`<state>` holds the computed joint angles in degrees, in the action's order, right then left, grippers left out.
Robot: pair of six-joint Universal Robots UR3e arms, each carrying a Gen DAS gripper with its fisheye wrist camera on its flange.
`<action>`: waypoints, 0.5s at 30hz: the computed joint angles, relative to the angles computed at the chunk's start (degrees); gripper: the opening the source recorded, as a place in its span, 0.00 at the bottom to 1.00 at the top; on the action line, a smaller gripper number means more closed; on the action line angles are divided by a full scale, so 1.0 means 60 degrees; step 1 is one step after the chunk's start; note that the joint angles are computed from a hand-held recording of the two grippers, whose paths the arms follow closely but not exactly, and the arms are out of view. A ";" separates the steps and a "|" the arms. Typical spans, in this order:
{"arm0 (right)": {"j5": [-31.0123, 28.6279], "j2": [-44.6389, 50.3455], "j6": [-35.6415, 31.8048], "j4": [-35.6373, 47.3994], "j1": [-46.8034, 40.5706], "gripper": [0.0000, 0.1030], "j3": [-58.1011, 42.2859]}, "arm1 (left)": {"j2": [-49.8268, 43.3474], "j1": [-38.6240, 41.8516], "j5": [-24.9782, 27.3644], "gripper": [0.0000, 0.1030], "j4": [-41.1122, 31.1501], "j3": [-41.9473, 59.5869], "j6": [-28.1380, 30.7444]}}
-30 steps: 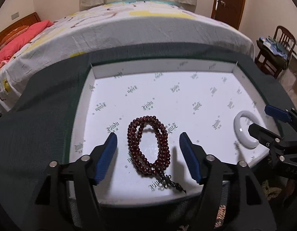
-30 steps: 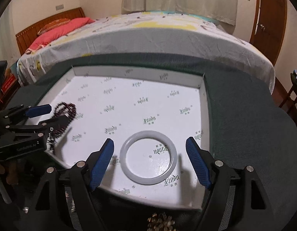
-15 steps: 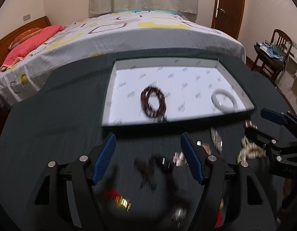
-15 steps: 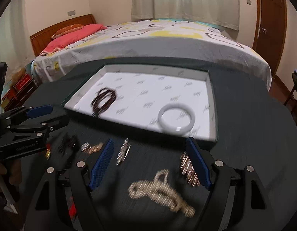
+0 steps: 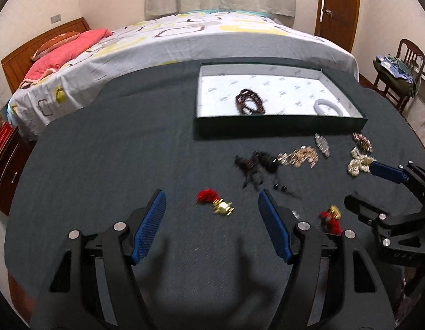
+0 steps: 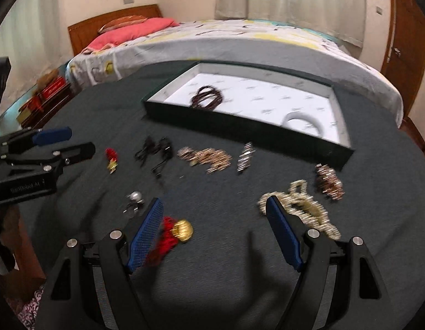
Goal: Organize jewelry
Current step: 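Grasp the red tassel with gold charm with the right tool while the left tool grasps the silver pearl ring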
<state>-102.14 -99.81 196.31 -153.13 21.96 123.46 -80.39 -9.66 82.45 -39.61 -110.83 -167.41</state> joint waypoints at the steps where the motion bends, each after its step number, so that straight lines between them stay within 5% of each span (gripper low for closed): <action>1: -0.0139 0.0195 0.0103 -0.0010 0.0209 0.72 -0.0112 | 0.0143 0.0121 -0.0036 0.66 -0.0013 -0.0154 0.0066; 7: -0.0290 0.0976 0.0279 -0.0185 0.0611 0.70 -0.0344 | 0.0709 0.0900 -0.0444 0.66 -0.0377 -0.0595 0.0387; 15: -0.0242 0.1306 0.0382 -0.0208 0.0739 0.48 -0.0294 | 0.0759 0.0980 -0.0673 0.66 -0.0625 -0.0599 0.0495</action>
<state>-103.59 -91.97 198.60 -154.37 26.39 121.70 -75.83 -3.78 78.41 -43.37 -114.42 -164.44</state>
